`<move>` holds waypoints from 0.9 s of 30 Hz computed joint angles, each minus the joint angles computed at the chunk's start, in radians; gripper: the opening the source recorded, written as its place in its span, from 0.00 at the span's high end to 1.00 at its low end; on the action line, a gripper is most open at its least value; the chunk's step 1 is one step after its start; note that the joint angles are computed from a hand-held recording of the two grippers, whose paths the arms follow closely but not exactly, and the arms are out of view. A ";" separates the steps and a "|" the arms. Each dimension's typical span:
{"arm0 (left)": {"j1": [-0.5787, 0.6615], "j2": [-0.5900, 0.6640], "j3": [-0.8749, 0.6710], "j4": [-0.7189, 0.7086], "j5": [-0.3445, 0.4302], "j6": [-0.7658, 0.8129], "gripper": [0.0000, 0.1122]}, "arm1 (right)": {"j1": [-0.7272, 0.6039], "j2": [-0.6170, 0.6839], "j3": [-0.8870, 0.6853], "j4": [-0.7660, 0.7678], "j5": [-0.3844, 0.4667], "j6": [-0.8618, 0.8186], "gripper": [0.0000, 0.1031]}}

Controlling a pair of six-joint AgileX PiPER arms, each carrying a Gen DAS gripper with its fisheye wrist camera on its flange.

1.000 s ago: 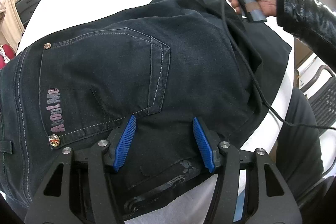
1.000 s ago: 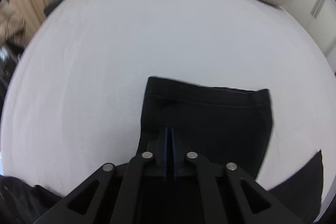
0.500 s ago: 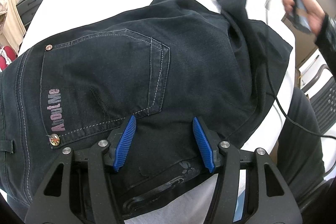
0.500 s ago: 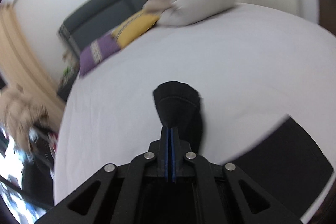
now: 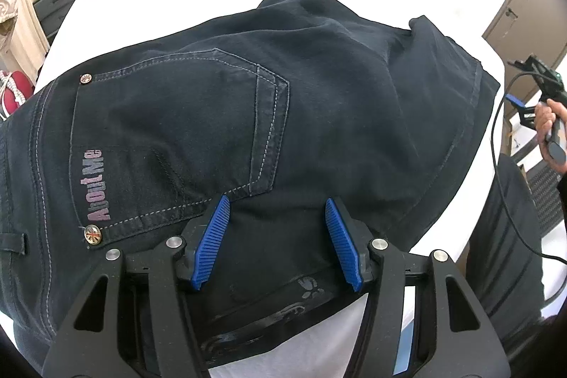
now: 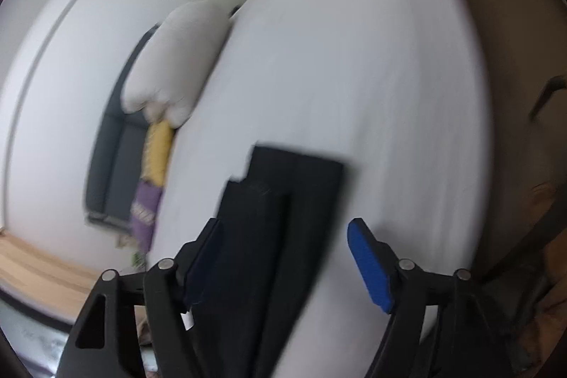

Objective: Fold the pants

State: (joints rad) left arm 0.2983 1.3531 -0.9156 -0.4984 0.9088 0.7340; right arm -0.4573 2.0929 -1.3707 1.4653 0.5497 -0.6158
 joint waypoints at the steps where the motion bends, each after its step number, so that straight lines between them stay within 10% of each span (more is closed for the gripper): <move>1: -0.007 0.000 -0.003 0.009 -0.001 -0.013 0.51 | 0.006 0.018 -0.026 -0.013 0.024 0.026 0.26; 11: -0.036 -0.006 -0.004 0.033 -0.016 -0.067 0.51 | 0.115 0.268 -0.443 -0.365 0.097 0.493 0.31; 12: -0.034 -0.006 -0.003 0.032 -0.014 -0.066 0.51 | 0.121 0.289 -0.486 -0.396 0.109 0.521 0.37; 14: -0.031 -0.006 -0.003 0.031 -0.013 -0.066 0.51 | 0.130 0.346 -0.613 -0.539 0.157 0.631 0.84; 16: -0.024 -0.007 -0.004 0.027 -0.008 -0.059 0.51 | 0.118 0.392 -0.688 -0.562 0.201 0.659 0.94; 27: -0.010 -0.017 -0.006 -0.006 0.000 -0.049 0.41 | 0.006 0.163 -0.143 -0.056 -0.016 0.135 0.98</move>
